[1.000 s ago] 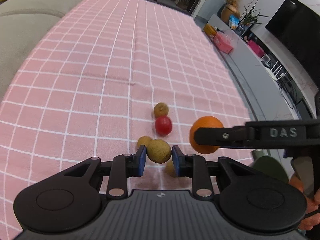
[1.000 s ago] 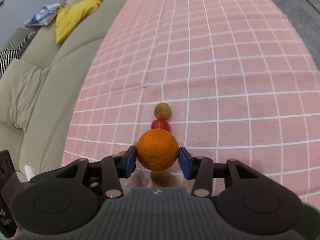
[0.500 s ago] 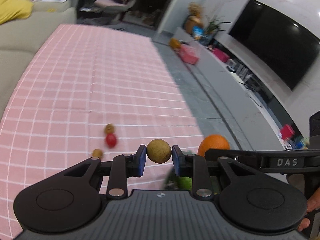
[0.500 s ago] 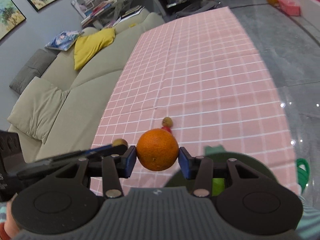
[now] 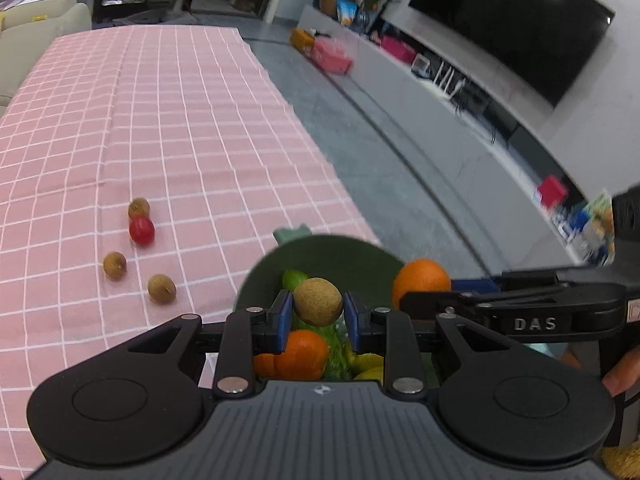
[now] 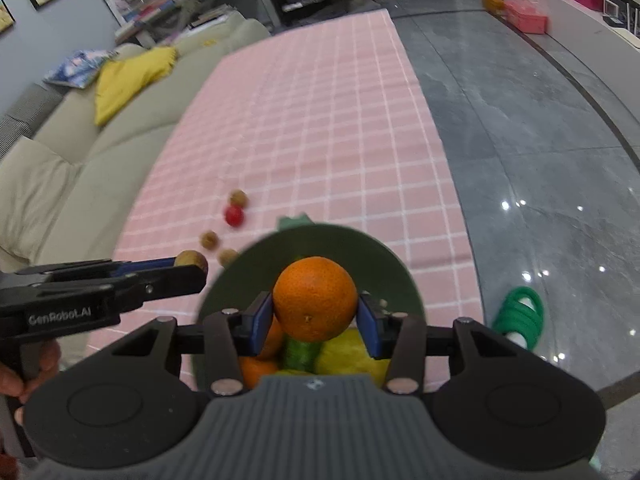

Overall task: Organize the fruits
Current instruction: 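Lift and carry the longan and orange over the colander with both tools, then release the longan into the colander with the left tool while the right tool releases the orange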

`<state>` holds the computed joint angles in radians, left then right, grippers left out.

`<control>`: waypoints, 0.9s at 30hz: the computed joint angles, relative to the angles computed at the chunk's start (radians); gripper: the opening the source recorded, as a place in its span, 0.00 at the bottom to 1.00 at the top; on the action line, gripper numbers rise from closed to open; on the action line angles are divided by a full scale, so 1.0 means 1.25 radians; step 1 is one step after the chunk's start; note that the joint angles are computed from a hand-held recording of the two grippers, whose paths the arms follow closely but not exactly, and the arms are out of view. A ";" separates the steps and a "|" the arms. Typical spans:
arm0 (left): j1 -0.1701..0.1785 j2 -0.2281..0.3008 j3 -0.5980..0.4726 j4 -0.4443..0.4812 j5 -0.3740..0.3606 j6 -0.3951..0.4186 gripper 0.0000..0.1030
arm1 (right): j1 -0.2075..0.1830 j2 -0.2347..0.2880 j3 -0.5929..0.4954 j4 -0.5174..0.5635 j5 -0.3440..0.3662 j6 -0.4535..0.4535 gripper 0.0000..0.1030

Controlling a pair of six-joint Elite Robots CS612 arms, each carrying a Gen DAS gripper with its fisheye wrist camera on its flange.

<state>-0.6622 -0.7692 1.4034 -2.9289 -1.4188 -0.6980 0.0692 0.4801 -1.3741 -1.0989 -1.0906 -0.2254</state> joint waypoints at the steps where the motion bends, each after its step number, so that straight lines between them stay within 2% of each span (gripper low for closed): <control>1: 0.000 0.005 -0.007 0.012 -0.001 0.002 0.30 | 0.003 0.001 0.004 -0.001 -0.009 -0.010 0.42; 7: 0.005 0.020 -0.026 0.064 -0.009 -0.023 0.30 | 0.022 0.001 0.044 -0.021 -0.064 -0.031 0.42; 15: 0.011 0.033 -0.050 0.111 -0.010 -0.036 0.30 | 0.037 -0.003 0.084 -0.038 -0.105 -0.045 0.42; 23: 0.015 0.045 -0.069 0.151 -0.019 -0.042 0.30 | 0.045 -0.002 0.094 -0.048 -0.124 -0.075 0.42; 27: 0.016 0.047 -0.071 0.148 -0.028 -0.043 0.30 | 0.045 -0.004 0.097 -0.045 -0.122 -0.080 0.42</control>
<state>-0.6418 -0.7107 1.3150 -2.7437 -1.4539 -0.7520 0.1248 0.4752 -1.2533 -1.1556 -1.2429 -0.3251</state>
